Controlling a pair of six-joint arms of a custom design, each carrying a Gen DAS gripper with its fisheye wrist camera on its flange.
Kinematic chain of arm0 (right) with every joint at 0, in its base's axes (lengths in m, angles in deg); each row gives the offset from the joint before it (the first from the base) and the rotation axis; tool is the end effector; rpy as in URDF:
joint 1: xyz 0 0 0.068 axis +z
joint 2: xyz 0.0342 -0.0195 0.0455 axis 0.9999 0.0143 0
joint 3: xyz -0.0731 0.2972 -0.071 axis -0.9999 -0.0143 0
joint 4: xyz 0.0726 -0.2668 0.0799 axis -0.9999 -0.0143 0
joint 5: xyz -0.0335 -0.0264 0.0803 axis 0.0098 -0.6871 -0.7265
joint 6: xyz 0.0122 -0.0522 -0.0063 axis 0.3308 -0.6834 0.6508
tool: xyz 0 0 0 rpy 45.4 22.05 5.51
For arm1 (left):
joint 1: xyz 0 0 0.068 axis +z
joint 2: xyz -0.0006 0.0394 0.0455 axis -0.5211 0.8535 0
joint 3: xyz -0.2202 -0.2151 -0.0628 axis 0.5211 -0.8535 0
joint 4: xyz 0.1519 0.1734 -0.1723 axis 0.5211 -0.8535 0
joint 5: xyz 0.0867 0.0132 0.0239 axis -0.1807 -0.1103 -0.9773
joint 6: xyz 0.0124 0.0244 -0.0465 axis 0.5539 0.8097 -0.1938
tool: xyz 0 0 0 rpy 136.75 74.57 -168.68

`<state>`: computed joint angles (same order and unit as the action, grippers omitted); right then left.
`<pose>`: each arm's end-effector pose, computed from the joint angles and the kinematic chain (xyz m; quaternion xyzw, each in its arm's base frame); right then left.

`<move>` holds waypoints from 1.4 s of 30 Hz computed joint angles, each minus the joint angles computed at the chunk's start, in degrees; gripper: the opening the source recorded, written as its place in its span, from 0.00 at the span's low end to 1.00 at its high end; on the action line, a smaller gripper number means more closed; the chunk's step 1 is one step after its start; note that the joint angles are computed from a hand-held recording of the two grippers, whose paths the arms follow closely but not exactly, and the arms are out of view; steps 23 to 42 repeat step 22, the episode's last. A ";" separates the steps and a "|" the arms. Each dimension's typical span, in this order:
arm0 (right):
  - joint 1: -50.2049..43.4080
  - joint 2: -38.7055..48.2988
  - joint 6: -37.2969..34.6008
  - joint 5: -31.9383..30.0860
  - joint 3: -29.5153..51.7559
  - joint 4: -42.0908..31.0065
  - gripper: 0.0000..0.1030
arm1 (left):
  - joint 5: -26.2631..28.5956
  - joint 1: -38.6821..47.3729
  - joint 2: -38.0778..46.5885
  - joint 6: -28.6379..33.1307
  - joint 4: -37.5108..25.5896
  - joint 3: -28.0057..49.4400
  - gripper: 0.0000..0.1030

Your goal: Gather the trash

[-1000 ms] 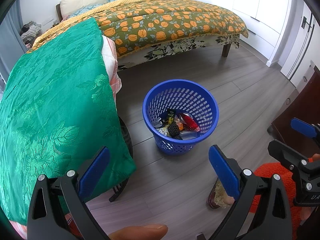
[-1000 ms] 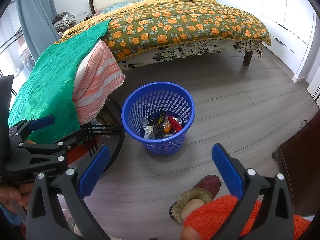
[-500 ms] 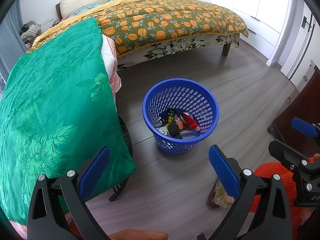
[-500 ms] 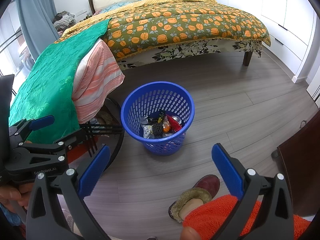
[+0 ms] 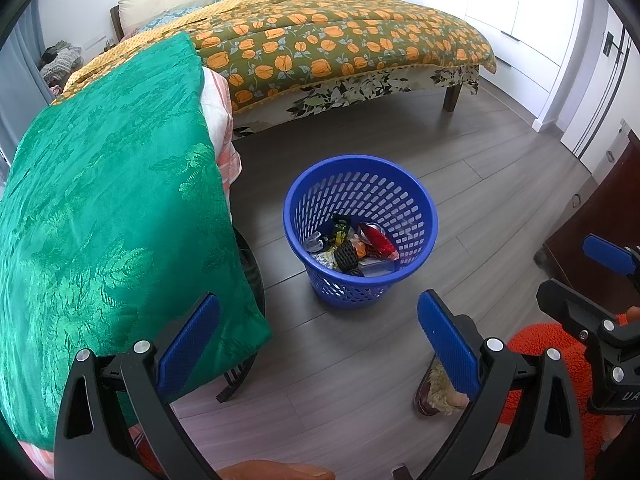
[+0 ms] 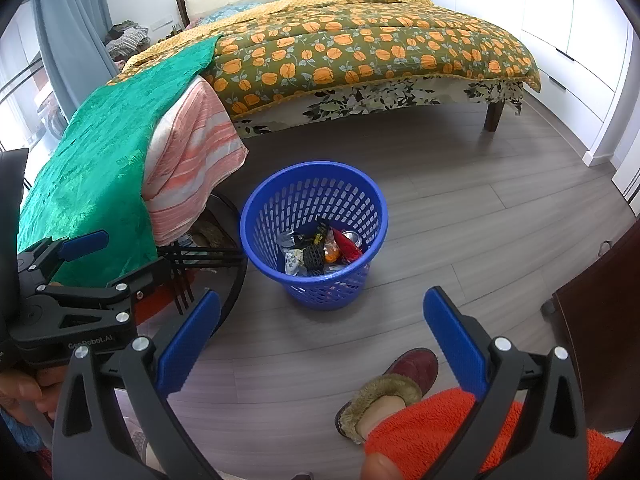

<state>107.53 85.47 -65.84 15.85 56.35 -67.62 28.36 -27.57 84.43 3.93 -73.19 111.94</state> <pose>0.2499 0.0848 0.2567 -0.0653 0.9467 0.1037 0.2978 0.2609 0.0147 0.2620 0.0599 0.9584 -0.0061 0.2789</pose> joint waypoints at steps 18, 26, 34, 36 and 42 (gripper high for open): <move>-1.66 -0.97 -0.97 -0.64 -1.20 -0.20 0.96 | 0.76 -0.23 -0.89 -0.87 -1.67 0.05 0.94; -2.14 -1.13 -1.37 -0.89 -1.35 -0.32 0.96 | 0.51 -0.50 -1.33 -1.01 -2.05 0.06 0.94; -2.14 -1.13 -1.37 -0.89 -1.35 -0.32 0.96 | 0.51 -0.50 -1.33 -1.01 -2.05 0.06 0.94; -2.14 -1.13 -1.37 -0.89 -1.35 -0.32 0.96 | 0.51 -0.50 -1.33 -1.01 -2.05 0.06 0.94; -2.14 -1.13 -1.37 -0.89 -1.35 -0.32 0.96 | 0.51 -0.50 -1.33 -1.01 -2.05 0.06 0.94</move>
